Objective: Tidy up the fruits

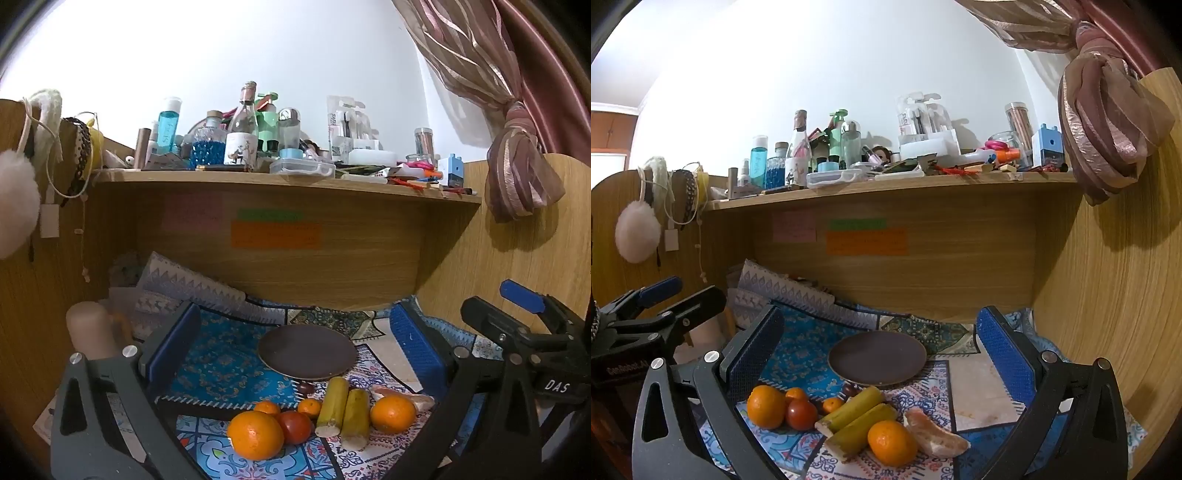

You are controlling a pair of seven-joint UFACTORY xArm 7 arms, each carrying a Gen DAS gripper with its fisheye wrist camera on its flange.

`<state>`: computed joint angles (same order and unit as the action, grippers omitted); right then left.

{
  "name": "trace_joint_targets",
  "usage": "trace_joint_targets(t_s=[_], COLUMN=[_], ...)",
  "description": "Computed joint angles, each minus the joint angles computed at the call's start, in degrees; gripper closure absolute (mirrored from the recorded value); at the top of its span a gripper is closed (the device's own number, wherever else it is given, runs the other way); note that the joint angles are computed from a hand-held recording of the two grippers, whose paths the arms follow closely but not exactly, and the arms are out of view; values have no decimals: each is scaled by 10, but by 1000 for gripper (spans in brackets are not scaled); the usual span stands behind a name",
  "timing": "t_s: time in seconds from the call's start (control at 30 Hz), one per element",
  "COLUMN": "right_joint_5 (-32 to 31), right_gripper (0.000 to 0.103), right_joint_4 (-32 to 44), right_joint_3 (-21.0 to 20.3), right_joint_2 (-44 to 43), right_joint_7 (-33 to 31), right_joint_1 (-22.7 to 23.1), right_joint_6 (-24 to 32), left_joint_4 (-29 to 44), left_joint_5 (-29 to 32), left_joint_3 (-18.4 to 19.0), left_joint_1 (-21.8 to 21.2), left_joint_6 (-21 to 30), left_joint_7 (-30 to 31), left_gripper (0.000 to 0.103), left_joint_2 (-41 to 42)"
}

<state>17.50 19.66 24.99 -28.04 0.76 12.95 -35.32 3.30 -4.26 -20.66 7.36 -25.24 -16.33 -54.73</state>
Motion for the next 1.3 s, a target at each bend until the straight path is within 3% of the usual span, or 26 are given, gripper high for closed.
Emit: trace_joint_targets(t_s=[0.17,0.3,0.57,0.63,0.7,0.8,0.9,1.07,1.3], right_joint_5=[-8,-14,-70,-95,-123,-175,-209,-259,-395], right_gripper=[0,0,3,6,10,18,21,28,35], right_joint_4=[4,8,19,22,26,28,35,41,62], right_joint_3=[-6,-29,-95,-111,-126,-161,-171,-192,-299], right_joint_2=[28,51,98,102,116,112,133,142,170], right_joint_7=[-1,5,54,57,61,90,105,120,207], right_joint_1=[4,23,59,61,61,75,76,85,158], right_joint_6=[-25,-34,-31,-7,2,61,68,125,175], left_joint_4=[-2,3,17,20,23,25,28,30,40], left_joint_5=[0,8,14,15,20,19,16,25,38], left_joint_3=[-2,29,59,60,75,79,81,130,182], left_joint_1=[2,-14,-15,-11,-17,-12,-5,-33,-76], left_joint_6=[0,1,21,29,35,35,39,48,67], left_joint_7=[1,10,36,43,53,64,77,97,109], left_gripper=[0,1,19,26,27,27,27,27,27], left_joint_2=[3,24,74,88,107,138,172,226,282])
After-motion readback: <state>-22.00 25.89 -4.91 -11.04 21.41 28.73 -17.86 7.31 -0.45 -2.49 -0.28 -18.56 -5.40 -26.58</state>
